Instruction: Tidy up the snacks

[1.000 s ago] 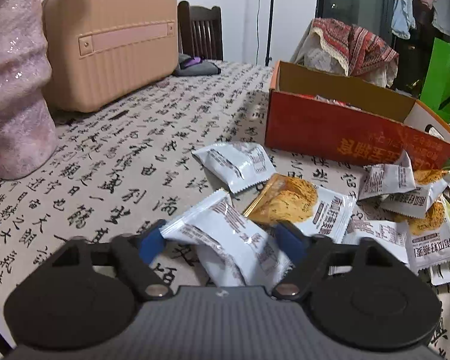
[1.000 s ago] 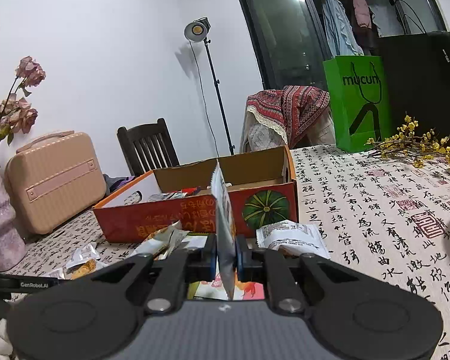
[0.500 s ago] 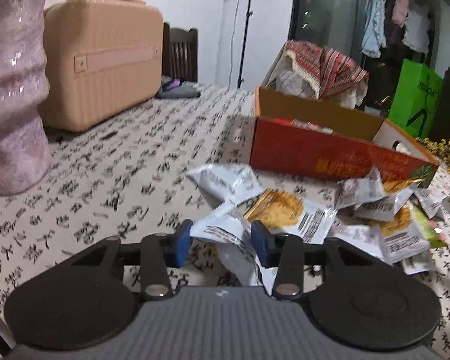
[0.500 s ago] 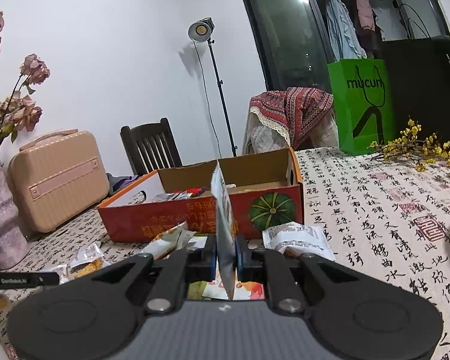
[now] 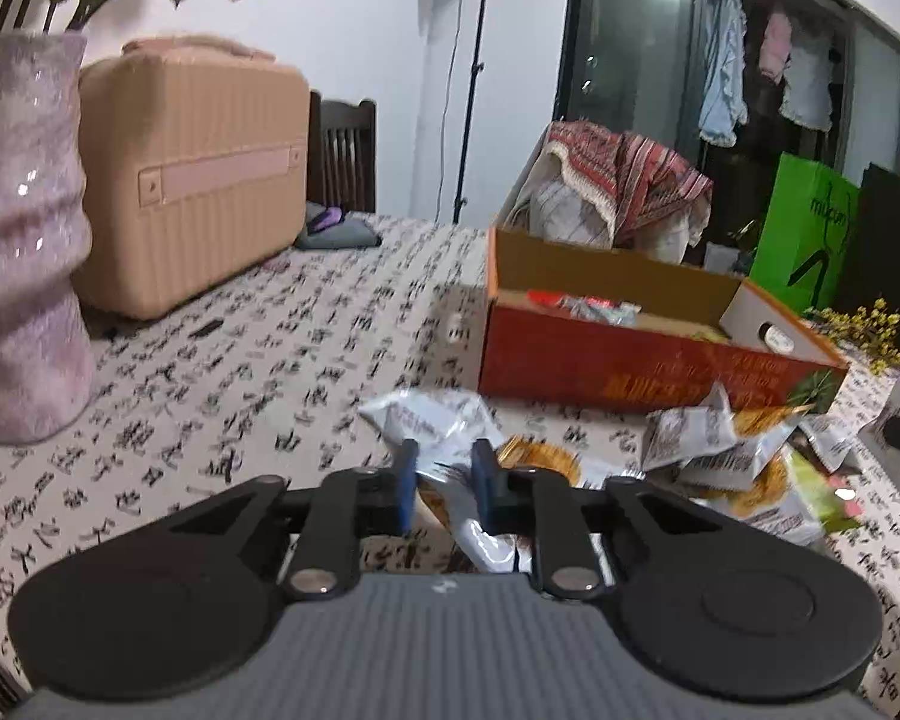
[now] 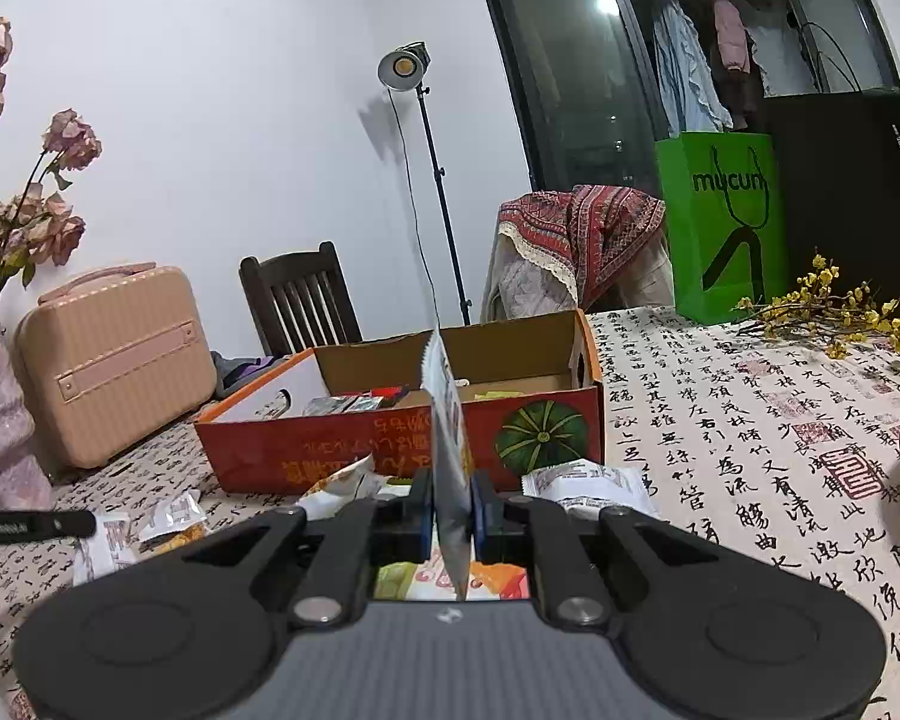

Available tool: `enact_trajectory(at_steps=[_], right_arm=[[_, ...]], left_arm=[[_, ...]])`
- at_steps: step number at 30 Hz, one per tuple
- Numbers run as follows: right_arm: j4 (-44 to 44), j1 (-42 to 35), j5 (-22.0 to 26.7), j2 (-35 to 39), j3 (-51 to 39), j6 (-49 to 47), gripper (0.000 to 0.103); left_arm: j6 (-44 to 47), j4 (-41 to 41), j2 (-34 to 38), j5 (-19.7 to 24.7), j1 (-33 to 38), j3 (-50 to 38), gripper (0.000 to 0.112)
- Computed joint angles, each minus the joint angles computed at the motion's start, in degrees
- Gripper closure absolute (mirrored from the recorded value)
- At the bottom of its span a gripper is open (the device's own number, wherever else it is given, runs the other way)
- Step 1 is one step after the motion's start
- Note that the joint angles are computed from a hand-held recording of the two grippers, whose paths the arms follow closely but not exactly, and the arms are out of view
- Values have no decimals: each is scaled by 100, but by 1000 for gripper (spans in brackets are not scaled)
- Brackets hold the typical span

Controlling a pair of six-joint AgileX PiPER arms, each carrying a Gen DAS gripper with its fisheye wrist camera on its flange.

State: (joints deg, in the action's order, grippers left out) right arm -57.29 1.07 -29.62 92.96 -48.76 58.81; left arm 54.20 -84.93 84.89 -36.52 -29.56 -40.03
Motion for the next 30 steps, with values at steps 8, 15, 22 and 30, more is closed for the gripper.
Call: enact_trajectory(at_steps=[8,15,22,30], right_arm=[[-74,-28,5,-27,2,62,91],[-133,-9,72,-31,-15,115,91],[-97,-1,98,24,-20,107,91],[-110,-38,91,55,-26,143,91]], left_arm=[[300,-306,133,-33,70,-173,97],[598,-1067,357,270,535,-258,33],[957,-882,534,537,231,-310,16],[753,-396,815,359,-116,-218,53]])
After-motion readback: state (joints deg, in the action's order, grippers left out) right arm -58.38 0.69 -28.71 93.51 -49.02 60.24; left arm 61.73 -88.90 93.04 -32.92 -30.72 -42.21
